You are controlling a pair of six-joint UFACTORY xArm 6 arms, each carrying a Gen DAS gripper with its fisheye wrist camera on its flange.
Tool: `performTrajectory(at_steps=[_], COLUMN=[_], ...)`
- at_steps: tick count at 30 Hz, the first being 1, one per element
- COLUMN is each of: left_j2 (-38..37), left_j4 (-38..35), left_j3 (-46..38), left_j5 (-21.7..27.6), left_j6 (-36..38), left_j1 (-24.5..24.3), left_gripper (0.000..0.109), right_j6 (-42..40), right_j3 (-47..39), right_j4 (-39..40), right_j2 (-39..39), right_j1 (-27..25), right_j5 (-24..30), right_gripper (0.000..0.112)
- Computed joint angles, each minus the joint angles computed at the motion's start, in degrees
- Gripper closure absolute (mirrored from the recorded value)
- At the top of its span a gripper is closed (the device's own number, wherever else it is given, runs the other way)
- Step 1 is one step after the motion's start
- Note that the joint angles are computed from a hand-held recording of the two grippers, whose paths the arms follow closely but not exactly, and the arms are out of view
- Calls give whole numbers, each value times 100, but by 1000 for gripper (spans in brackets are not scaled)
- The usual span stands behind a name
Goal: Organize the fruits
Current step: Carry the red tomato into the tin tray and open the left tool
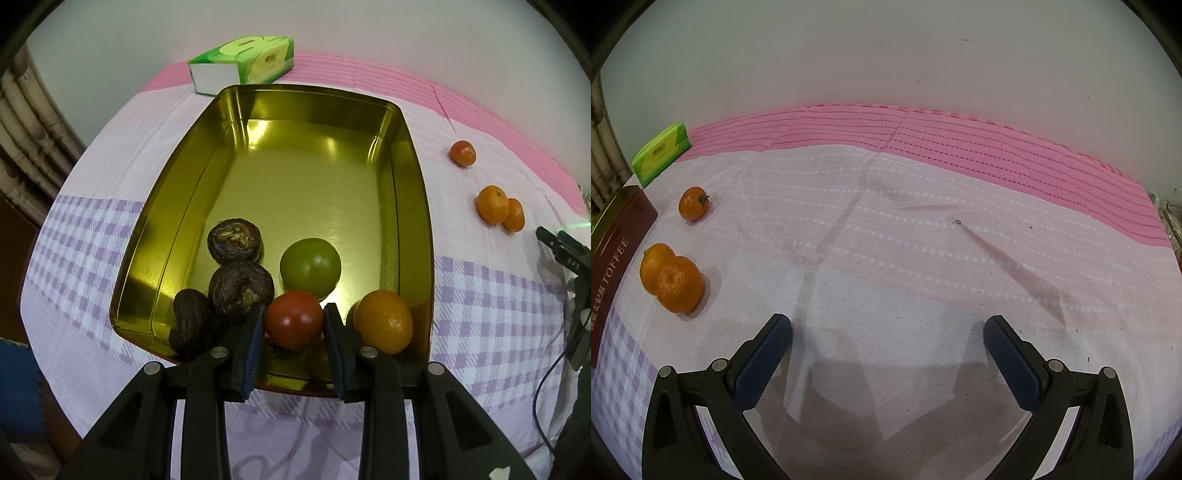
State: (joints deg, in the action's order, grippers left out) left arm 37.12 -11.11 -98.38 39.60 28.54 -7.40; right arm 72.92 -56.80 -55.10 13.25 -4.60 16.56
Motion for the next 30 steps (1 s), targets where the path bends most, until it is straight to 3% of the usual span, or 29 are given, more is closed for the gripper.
performTrajectory(at_steps=[8, 16, 23, 30], left_j2=[16, 9, -341, -417], left_j4=[-94, -280, -614, -790], left_j3=[-29, -133, 129, 59], left_j5=[15, 141, 1, 196], left_j6=[100, 125, 405, 389], left_j1=[-3, 59, 114, 284], left_gripper=[79, 67, 46, 44], right_j6=[-546, -354, -42, -249], right_j3=[-96, -160, -142, -180], right_j4=[739, 665, 603, 860], right_j2=[41, 78, 37, 9], right_j1=[72, 112, 162, 212], right_j5=[217, 328, 510, 682], right_gripper=[9, 9, 9, 9])
